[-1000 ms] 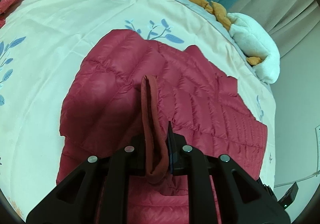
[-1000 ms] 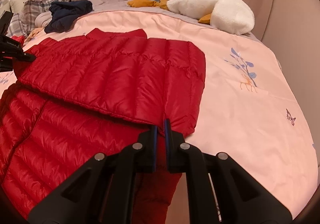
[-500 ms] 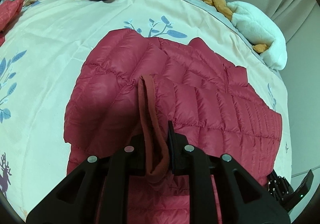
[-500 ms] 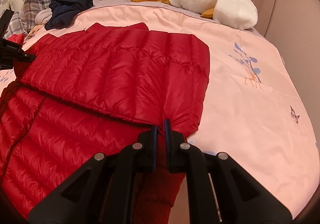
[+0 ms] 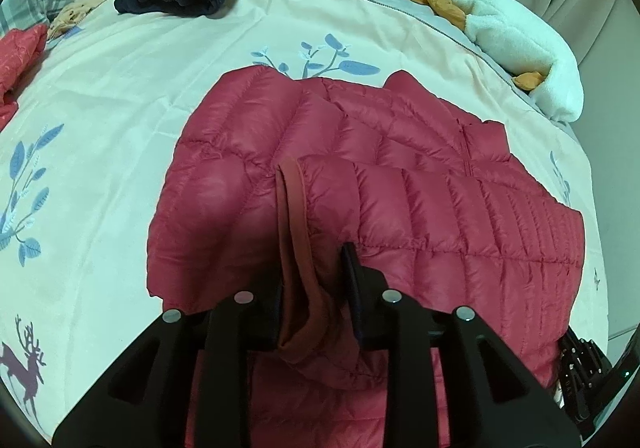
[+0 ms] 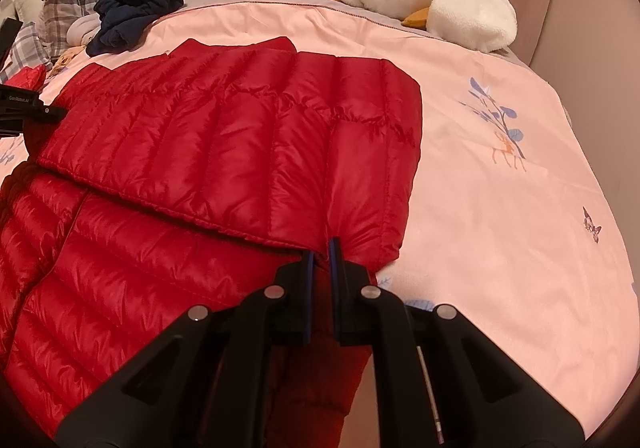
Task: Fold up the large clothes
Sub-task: 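Lower the held sleeve across the jacket body with the left tool, then open the left tool to release the sleeve cuff on the jacket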
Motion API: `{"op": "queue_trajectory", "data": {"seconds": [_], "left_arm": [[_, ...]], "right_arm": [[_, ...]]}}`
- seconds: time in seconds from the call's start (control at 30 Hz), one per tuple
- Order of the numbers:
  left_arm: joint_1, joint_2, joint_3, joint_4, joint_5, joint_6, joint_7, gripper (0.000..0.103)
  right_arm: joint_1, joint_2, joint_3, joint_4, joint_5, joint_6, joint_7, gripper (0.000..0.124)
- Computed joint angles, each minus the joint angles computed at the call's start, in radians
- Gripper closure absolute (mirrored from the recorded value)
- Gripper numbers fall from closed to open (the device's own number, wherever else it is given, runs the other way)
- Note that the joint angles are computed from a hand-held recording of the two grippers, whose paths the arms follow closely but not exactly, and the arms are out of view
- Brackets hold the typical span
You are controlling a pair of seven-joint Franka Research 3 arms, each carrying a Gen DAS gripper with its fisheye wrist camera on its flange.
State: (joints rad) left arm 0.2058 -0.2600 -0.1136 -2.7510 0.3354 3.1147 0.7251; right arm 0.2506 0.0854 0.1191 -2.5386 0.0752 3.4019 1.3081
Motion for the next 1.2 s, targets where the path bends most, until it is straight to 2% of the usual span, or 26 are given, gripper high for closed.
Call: {"op": "queue_trajectory", "data": {"seconds": [0.27,0.47,0.93,1.2], "left_arm": [[0.087,-0.013,-0.076,0.005,0.089,-0.016,-0.069,0.072],[0.118,-0.025,-0.096,0.008,0.157,-0.032,-0.126,0.072],[0.105,-0.038,-0.074,0.017,0.238,-0.067,-0.178,0.072],[0.118,-0.050,-0.082,0.022,0.286,-0.093,-0.214,0.072]], "right_arm": [[0.018,0.000,-0.010,0.002,0.037,-0.007,-0.030,0.116],[0.018,0.000,-0.007,0.002,0.046,-0.009,-0.034,0.116],[0.007,0.001,-0.001,0.003,0.034,-0.011,-0.025,0.116],[0.010,0.002,-0.003,0.006,0.037,-0.014,-0.028,0.116]]}}
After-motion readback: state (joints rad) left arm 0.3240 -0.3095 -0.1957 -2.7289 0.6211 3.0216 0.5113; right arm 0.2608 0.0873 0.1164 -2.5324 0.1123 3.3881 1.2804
